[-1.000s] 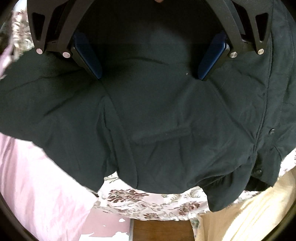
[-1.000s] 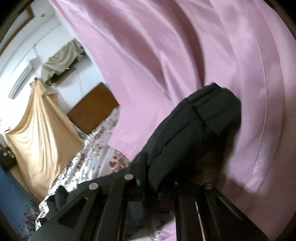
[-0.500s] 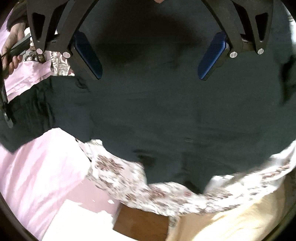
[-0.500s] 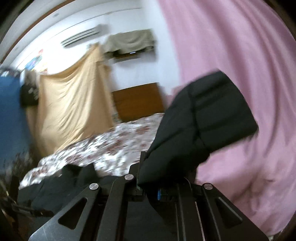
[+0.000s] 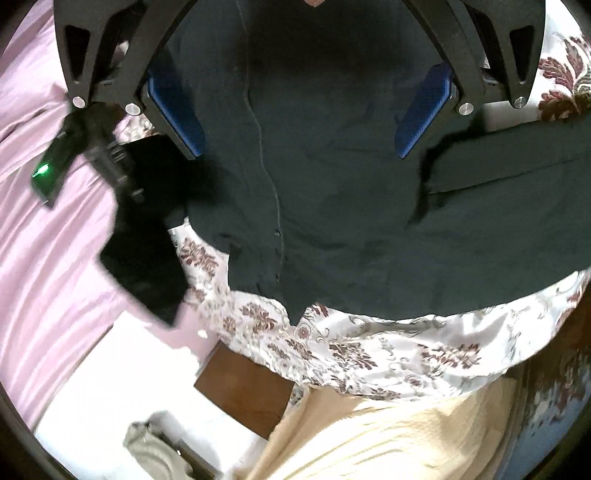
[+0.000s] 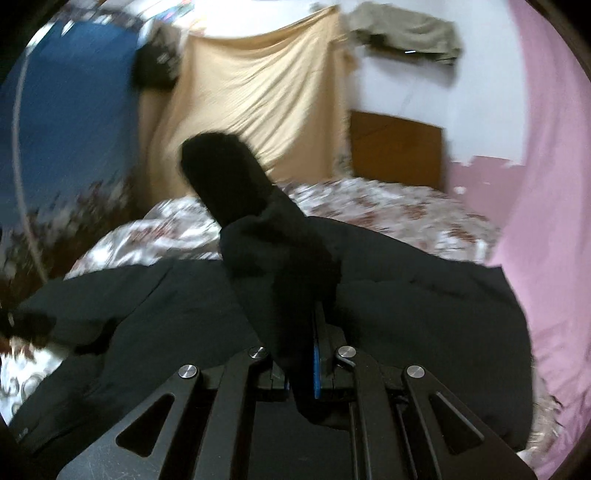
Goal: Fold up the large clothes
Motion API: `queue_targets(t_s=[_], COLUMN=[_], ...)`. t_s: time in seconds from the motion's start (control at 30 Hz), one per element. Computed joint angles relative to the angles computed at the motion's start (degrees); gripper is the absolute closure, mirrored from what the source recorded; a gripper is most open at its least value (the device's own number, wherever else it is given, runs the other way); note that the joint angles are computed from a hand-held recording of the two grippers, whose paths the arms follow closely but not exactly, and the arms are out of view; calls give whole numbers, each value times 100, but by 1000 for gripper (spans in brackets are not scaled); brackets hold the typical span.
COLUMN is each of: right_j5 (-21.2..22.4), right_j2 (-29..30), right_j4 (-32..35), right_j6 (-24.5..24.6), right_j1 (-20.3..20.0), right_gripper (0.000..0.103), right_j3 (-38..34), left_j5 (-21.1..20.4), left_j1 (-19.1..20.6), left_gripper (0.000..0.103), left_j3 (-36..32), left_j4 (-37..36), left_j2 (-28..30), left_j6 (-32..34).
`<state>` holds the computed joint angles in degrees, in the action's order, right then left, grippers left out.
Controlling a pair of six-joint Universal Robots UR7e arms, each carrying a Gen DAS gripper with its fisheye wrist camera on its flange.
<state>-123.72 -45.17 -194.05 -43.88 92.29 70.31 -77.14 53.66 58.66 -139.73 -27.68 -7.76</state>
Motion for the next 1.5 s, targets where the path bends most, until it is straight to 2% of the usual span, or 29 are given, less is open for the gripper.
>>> queue_targets(t_s=[0.1,0.23,0.4,0.47,0.53,0.6,0.67,0.7,0.77,0.83,0.9,1.0,1.03,1.1,1.17,1.2,1.27,1.33,1.5], right_j5=[58,-55,-348,-339,-322,34,587,750,726,291,-162,-665,-884,-1113,-985,-747,-254,-145,-511], right_j2=[32,342,697,571,448,93,-353,-527,-834,-1075,-1164,-1210,-1240,-1350,-1525,-1713,-1920,-1859,-1462], right_j4=[175,709,1500,1749,2167,2562,3221,3440,3578,2949,2260,1587,1260,1183,1449,1676,1872,1863,1456], right_j6=[-50,-121,-127,-52,135,397,685,676,522,144,29,287,491,1019,1629,2137,2599,2618,2159], right_j1=[-47,46,121,84,76,17,-52,-104,-119,-111,-179,-392,-529,-767,-1018,-1195,-1429,-1500,-1426], right_gripper=[95,95,93,86,79,48,32,31,31,31,31,31,31,31,32,32,32,31,29], right_j3=[286,207,26,243,383,760,1091,1184,1445,1784,1878,1796,1784,1772,1832,1968,2167,2185,2015], left_j5=[-589,-1245,-1410,-1385,-1247,-1014,-727,-635,-370,3,390,1117,1339,1771,2008,2108,2368,2546,2493], left_j1=[275,601,853,896,889,828,730,685,575,449,333,200,177,117,83,70,24,-5,34], left_gripper=[0,0,0,0,0,0,0,0,0,0,0,0,0,0,0,0,0,0,0], left_j3=[60,34,-67,-81,-88,-51,-53,-68,-78,-162,-246,-319,-332,-468,-536,-517,-481,-427,-288], left_j4=[-276,-540,-516,-525,-531,-578,-612,-627,-608,-451,-294,-41,45,285,411,413,366,194,-112], left_j2=[-38,52,232,291,332,337,365,385,415,500,616,734,764,880,964,983,1048,1097,1082], left_j6=[-143,-545,-979,-1050,-1013,-859,-631,-501,-280,-47,136,210,205,154,208,248,389,550,660])
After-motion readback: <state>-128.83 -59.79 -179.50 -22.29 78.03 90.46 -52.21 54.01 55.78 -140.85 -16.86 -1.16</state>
